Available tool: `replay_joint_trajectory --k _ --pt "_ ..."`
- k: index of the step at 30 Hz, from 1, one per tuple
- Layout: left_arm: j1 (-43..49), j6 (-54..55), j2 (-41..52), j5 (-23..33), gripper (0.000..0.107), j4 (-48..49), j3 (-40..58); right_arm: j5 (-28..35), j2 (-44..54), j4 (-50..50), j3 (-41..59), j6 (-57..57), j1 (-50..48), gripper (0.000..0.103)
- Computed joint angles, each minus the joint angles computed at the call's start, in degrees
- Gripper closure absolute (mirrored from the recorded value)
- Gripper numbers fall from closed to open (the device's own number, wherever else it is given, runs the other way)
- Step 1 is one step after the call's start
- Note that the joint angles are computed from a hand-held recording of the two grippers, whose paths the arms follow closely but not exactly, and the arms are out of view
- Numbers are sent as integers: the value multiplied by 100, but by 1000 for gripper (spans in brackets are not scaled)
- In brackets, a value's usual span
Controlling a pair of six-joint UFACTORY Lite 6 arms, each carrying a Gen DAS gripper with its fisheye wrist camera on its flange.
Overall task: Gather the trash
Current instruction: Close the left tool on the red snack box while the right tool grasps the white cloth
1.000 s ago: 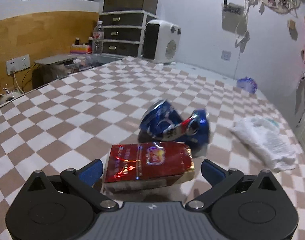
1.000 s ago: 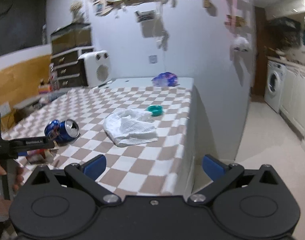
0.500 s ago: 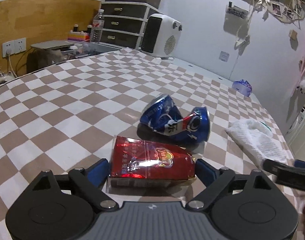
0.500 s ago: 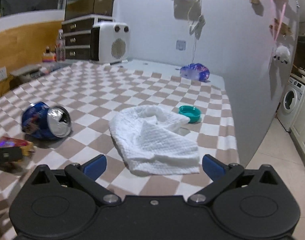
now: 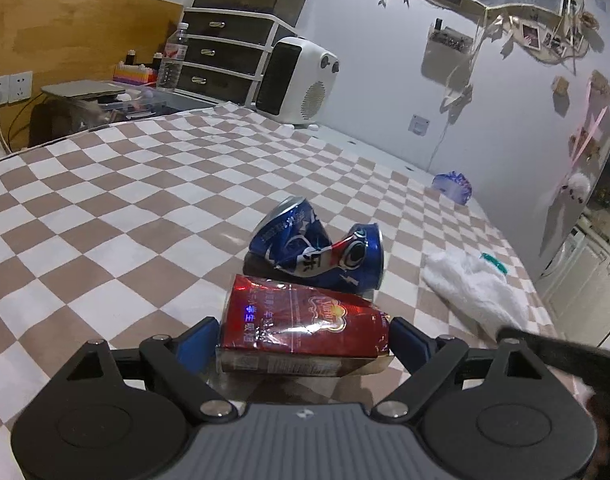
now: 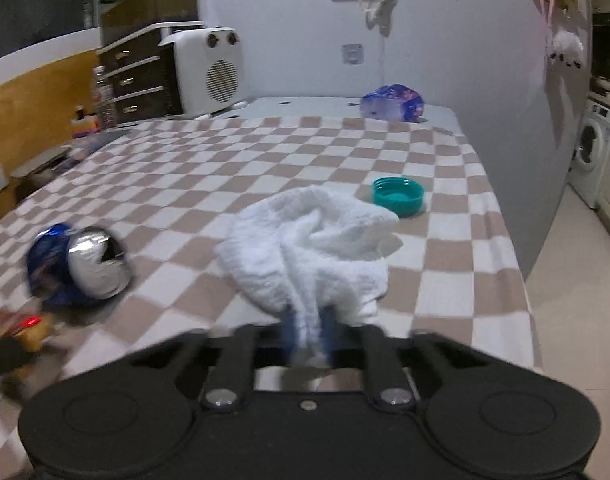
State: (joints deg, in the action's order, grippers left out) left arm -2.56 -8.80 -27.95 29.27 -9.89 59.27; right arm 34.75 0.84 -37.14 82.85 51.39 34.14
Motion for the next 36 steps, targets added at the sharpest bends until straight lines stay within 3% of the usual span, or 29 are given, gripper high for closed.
replay_joint_trajectory --k 3,7,14,16,19,22,27,29,31,33,36 --pt "23 67 -46 -37 17 -116 -44 242 -890 47 -563 -190 435 97" --pt "11 146 -150 -78 17 -202 -100 1141 -1991 127 -895 -235 1243 97" --pt "-348 -194 -364 -132 17 291 -215 4285 -2780 -1285 61 783 4553 97" --pt "-421 -236 -399 -158 17 382 -228 4697 -2701 -1504 289 876 4987 97" --pt "-382 -76 -473 -175 17 231 -252 4191 -2642 -1089 89 712 4344 97" --pt "-299 168 -586 -188 17 -20 -294 3105 -2575 -372 -549 471 3322 97" --pt "-287 282 -660 -187 16 -126 -301 1892 -2416 163 -1488 464 2839 91" --pt "-294 304 -656 -176 17 -140 -284 1560 -2516 220 -1741 597 2878 76" --pt "-301 365 -693 -188 16 -207 -296 1311 -2705 97 -1964 705 3063 39" --pt "-278 510 -736 -192 16 -336 -313 1423 -2816 -461 -2061 1067 3544 17" --pt "-307 539 -770 -198 16 -348 -311 1453 -2864 -906 -2151 1166 3854 7"
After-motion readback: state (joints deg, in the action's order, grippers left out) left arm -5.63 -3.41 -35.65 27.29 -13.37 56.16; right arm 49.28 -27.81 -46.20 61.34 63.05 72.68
